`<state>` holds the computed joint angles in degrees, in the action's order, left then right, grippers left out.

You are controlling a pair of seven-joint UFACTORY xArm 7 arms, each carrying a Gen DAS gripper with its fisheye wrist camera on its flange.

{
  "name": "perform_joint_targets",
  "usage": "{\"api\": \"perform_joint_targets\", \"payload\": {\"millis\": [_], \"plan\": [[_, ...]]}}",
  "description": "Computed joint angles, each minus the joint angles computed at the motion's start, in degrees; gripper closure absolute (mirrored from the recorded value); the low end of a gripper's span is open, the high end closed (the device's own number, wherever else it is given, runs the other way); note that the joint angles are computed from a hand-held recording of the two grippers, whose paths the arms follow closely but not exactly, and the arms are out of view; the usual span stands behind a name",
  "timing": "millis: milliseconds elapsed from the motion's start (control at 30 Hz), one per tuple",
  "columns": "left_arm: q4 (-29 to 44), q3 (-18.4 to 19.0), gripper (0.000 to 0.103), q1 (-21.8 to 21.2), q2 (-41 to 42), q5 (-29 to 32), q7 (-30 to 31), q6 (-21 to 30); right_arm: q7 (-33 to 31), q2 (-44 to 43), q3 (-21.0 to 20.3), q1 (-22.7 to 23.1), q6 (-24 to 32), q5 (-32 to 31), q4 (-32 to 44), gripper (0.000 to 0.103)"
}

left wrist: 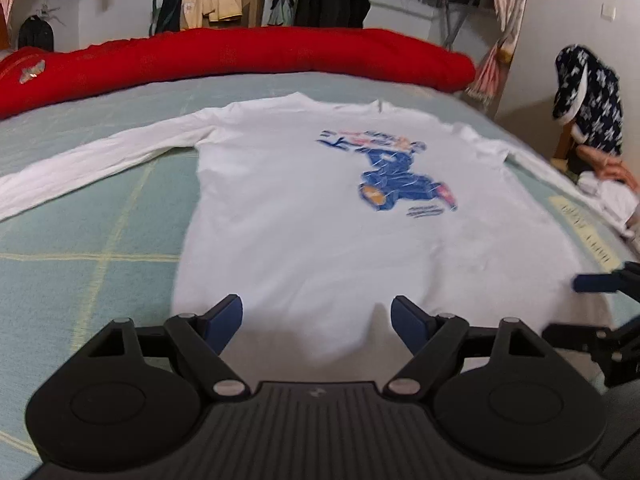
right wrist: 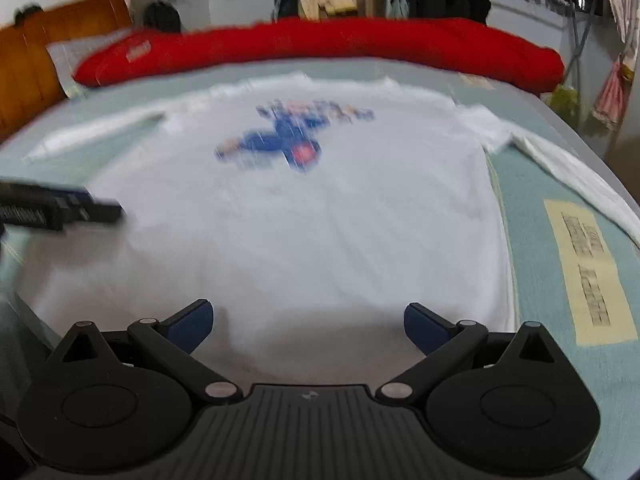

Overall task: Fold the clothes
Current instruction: 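Swing the right tool over to the shirt sleeve cuff, then grasp the sleeve with the right tool and pull it outward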

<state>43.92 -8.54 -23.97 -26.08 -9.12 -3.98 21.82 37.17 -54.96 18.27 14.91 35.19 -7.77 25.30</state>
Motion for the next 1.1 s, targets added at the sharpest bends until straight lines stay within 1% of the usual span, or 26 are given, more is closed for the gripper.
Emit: {"api": "perform_joint_targets", "payload": {"millis": [33, 133, 200, 267, 333, 400, 467, 567, 667, 733, 833, 900, 967, 1033, 1100], "plan": [[0.1, -0.2, 0.021, 0.1, 0.3, 0.1, -0.4, 0.3, -0.2, 0.4, -0.1, -0.2, -1.5, -0.3, 0.1, 0.000], [-0.1, -1.5, 0.021, 1.3, 1.1, 1.7, -2.2, 0.1, -1.0, 3.8, -0.1, -0.9, -3.1, -0.8, 1.4, 0.000], [0.0, -1.7, 0.020, 1.4, 1.2, 2.0, -3.1, 0.0, -1.9, 5.1, -1.8, 0.6, -2.5, 0.6, 0.7, 0.000], [1.0, -2.4, 0.019, 2.1, 1.5, 2.8, -4.9, 1.0, -2.7, 2.7, -1.9, 1.2, -5.2, 0.1, -2.6, 0.000], [2.6, -3.0, 0.019, 2.6, 2.4, 3.7, -6.4, 1.4, -4.7, 0.0, -3.5, 2.9, -5.7, 0.7, -4.5, 0.000], [4.4, -3.5, 0.019, 2.8, 3.7, 4.6, -7.6, 1.5, -6.2, -2.3, -6.1, 4.0, -5.5, 2.4, -5.5, 0.000], [6.3, -4.1, 0.019, 2.7, 5.3, 5.5, -8.3, 0.5, -6.7, -4.2, -8.6, 3.4, -6.3, 4.5, -6.1, 0.000], [8.9, -3.9, 0.019, 0.8, 8.0, 4.9, -7.6, -0.5, -5.8, -7.9, -11.7, -1.3, -9.9, 6.7, -8.4, 0.000], [11.8, -3.5, 0.019, -1.1, 10.9, 3.4, -5.7, -0.6, -5.3, -9.9, -15.9, -6.6, -13.9, 8.9, -10.4, 0.000], [13.5, -4.1, 0.019, -1.4, 12.9, 3.7, -5.6, -0.4, -5.5, -10.3, -19.2, -10.0, -16.1, 10.6, -11.5, 0.000], [16.1, -4.6, 0.019, -2.0, 15.9, 3.9, -5.5, 0.2, -5.0, -10.8, -22.8, -15.4, -18.9, 13.3, -13.1, 0.000], [17.7, -5.1, 0.019, -2.1, 17.9, 4.6, -5.9, 0.9, -2.2, -9.4, -23.2, -20.3, -22.5, 15.4, -14.1, 0.000], [19.0, -5.4, 0.019, -2.4, 19.5, 5.3, -6.3, 1.6, 1.5, -7.0, -24.7, -22.7, -28.1, 18.8, -15.7, 0.000], [19.6, -5.8, 0.019, -2.3, 20.5, 7.2, -7.5, 1.7, 5.1, -3.6, -26.7, -24.1, -33.7, 22.1, -16.4, 0.000], [20.1, -5.9, 0.018, -2.4, 21.2, 8.6, -8.1, 1.6, 8.2, 0.5, -29.5, -21.7, -42.2, 25.2, -17.3, 0.000]]}}
